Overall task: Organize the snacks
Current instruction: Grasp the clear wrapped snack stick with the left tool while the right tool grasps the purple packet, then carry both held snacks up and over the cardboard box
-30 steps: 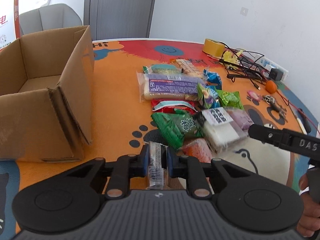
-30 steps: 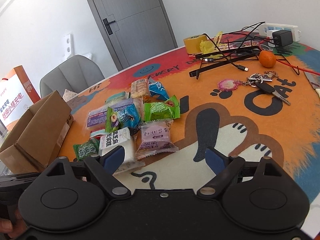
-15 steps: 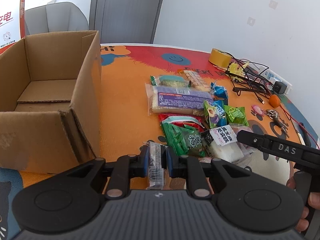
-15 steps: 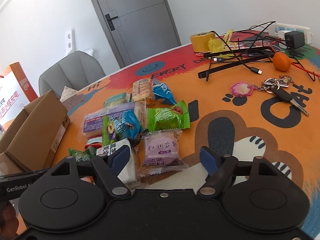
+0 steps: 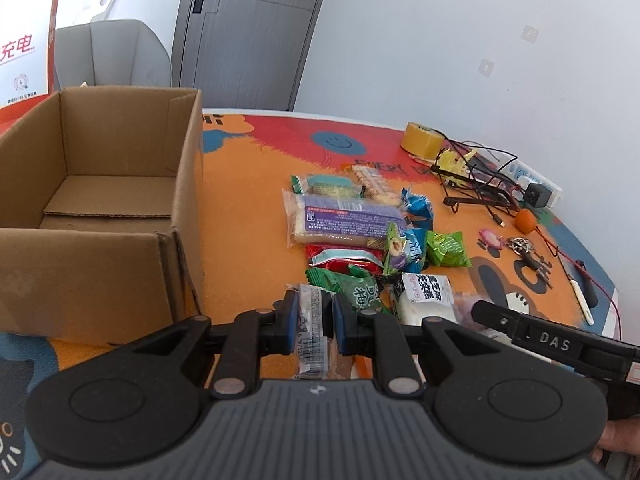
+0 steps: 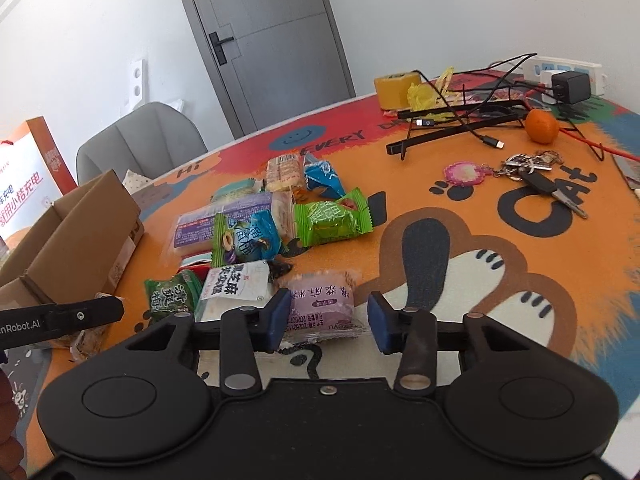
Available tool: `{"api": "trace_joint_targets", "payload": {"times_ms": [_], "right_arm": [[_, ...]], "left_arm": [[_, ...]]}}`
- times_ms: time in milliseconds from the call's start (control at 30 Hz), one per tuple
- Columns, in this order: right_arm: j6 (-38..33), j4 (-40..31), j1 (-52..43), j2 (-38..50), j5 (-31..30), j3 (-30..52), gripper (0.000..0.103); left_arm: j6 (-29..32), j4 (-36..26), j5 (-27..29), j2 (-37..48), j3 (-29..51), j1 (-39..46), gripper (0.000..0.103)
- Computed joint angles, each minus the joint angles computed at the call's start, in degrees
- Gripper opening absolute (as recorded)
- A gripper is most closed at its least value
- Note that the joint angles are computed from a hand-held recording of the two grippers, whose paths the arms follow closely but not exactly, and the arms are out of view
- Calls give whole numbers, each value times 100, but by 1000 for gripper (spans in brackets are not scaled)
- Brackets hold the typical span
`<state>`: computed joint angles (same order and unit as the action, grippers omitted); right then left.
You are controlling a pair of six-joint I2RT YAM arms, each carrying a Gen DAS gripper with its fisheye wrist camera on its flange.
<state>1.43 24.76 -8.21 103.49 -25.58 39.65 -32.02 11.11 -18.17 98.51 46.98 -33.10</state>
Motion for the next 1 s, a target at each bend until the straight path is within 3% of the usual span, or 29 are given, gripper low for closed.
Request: {"api": "trace_joint_targets", "payload": {"times_ms": [300,333,367,467,567,633,700,733,767,900,1000], "right_arm": [[34,180,-264,-548,-518,-464,40],[43,223,-279,-596,-577,-507,27],[48,176,-321,-601,-742,-480,2],[160,70,-403,-676,-1115,-461,1],[72,124,-262,-815,-927,-554,2],[61,-122,-221,-825,-865,-461,7],[-1,-288,-172,-835,-735,-417,32],[4,-221,-147,-854,-628,-475,53],[28,-130,-116,-881,-487,-546,67],[-102,-275,-7,-847,-141,-554,72],[-241,-300,144,-727,203,-563,84]], "left_arm": [[-73,-167,-542,-738,-329,-376,17],[-76,-200,-608,-810,-349,-414,17],[-82,-239,-673,-881,-367,-447,17],[-77,-330,-820,-1123,-450,-492,17],[-88,-406,-962,-1283,-498,-506,17],[-103,-444,-974,-1370,-536,-485,17],[-101,-437,-988,-1449,-594,-452,17],[-105,-425,-988,-1479,-623,-427,18],[-116,-408,-975,-1502,-651,-395,18],[-167,-339,-928,-1642,-805,-279,18],[-184,-292,-932,-1760,-936,-224,18]]}}
